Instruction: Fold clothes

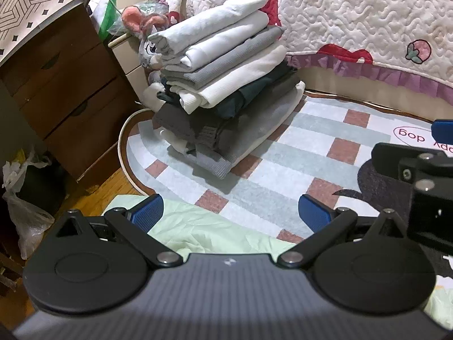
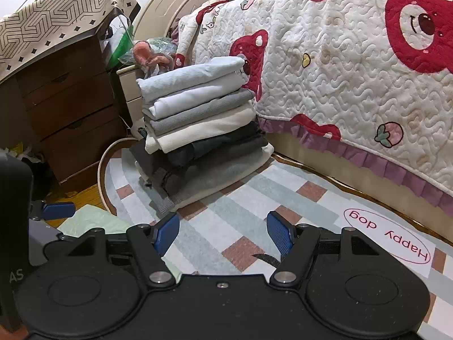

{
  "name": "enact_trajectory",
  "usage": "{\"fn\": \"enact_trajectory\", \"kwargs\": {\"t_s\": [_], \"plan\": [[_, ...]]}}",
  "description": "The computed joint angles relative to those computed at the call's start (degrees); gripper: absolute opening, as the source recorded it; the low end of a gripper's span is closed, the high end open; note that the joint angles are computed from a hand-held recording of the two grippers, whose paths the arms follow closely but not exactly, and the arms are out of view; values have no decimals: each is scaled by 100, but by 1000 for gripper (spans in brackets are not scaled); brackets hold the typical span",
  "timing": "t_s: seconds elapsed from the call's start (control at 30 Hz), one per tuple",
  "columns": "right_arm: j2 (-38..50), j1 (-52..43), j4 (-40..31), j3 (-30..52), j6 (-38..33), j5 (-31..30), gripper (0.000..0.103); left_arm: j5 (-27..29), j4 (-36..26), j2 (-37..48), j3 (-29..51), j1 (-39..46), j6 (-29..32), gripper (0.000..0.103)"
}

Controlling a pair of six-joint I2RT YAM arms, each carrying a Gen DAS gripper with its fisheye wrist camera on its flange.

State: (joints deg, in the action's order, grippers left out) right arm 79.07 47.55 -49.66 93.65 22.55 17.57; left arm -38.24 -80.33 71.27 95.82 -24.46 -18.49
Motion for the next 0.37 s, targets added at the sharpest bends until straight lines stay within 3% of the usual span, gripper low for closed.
{"fn": "enact_trajectory", "kwargs": {"t_s": [0.37], "plan": [[-43, 77, -149, -67, 85, 202, 73, 138, -45, -21, -27, 53, -19, 103]]}}
